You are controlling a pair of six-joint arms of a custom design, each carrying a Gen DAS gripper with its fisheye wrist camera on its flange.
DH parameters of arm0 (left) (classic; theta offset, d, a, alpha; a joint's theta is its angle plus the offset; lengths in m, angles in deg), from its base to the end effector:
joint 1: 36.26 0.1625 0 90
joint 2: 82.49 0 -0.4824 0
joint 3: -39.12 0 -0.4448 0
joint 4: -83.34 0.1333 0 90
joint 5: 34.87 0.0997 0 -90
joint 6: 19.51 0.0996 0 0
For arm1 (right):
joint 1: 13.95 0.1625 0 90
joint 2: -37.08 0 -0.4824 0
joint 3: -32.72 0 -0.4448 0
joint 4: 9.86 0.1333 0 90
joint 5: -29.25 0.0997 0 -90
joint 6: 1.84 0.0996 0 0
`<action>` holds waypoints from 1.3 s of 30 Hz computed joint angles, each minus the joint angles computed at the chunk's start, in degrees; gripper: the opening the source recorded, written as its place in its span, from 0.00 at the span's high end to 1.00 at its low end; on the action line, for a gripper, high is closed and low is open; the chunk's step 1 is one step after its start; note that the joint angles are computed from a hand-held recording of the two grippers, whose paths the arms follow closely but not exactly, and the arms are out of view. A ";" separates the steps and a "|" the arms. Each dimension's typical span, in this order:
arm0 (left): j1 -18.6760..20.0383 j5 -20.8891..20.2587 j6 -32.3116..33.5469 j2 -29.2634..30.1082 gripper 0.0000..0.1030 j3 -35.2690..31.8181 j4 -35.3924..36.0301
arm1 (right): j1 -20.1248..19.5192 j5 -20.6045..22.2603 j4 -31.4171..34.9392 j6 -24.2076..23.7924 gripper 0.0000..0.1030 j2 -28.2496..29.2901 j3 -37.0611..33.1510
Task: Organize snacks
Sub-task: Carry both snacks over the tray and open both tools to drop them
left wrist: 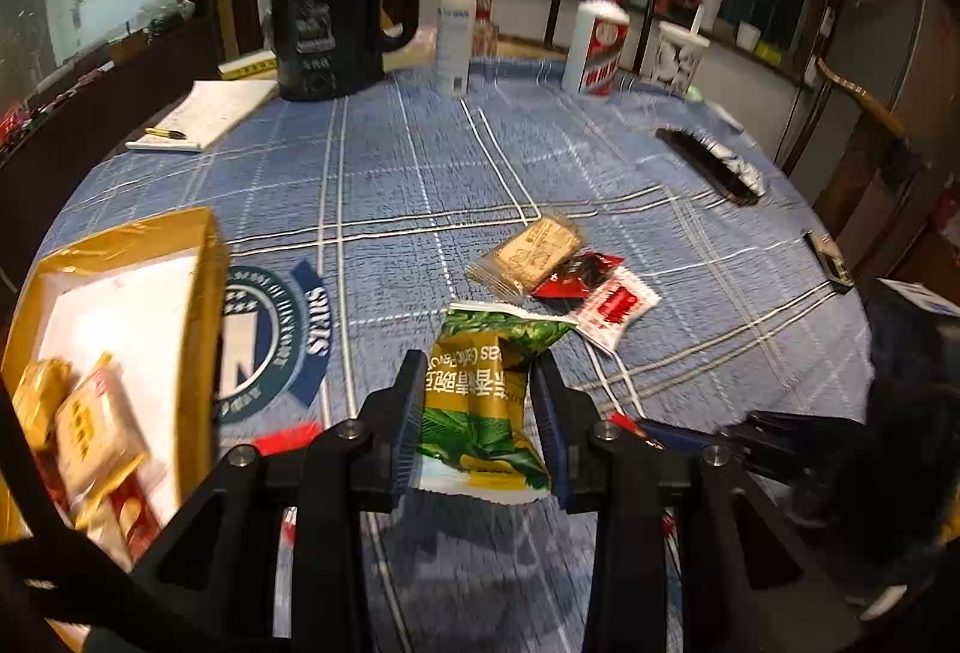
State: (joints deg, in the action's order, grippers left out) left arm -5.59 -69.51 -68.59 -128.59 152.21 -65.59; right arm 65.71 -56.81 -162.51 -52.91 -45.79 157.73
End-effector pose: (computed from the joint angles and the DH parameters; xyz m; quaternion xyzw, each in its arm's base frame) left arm -0.4055 -0.4908 0.0306 0.1114 0.8769 -0.3395 0.3215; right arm 0.0449 -0.5346 0.2846 0.3480 -0.9198 0.1703 0.0618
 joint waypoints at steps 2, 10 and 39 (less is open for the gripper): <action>-1.63 1.34 -2.01 -1.16 0.64 2.02 -0.62 | 0.47 -0.32 -0.66 0.18 0.77 -0.39 0.65; -7.21 5.01 -14.32 -7.98 0.64 11.11 -1.09 | 3.20 0.08 -1.69 0.25 0.77 -3.57 3.89; -10.57 10.88 -63.95 -30.56 0.64 25.02 41.70 | 21.71 -6.53 -10.78 5.17 0.77 12.16 6.04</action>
State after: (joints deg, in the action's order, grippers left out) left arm -16.16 -58.63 -132.54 -159.15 177.23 -23.89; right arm 87.43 -63.34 -173.29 -47.74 -33.63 163.76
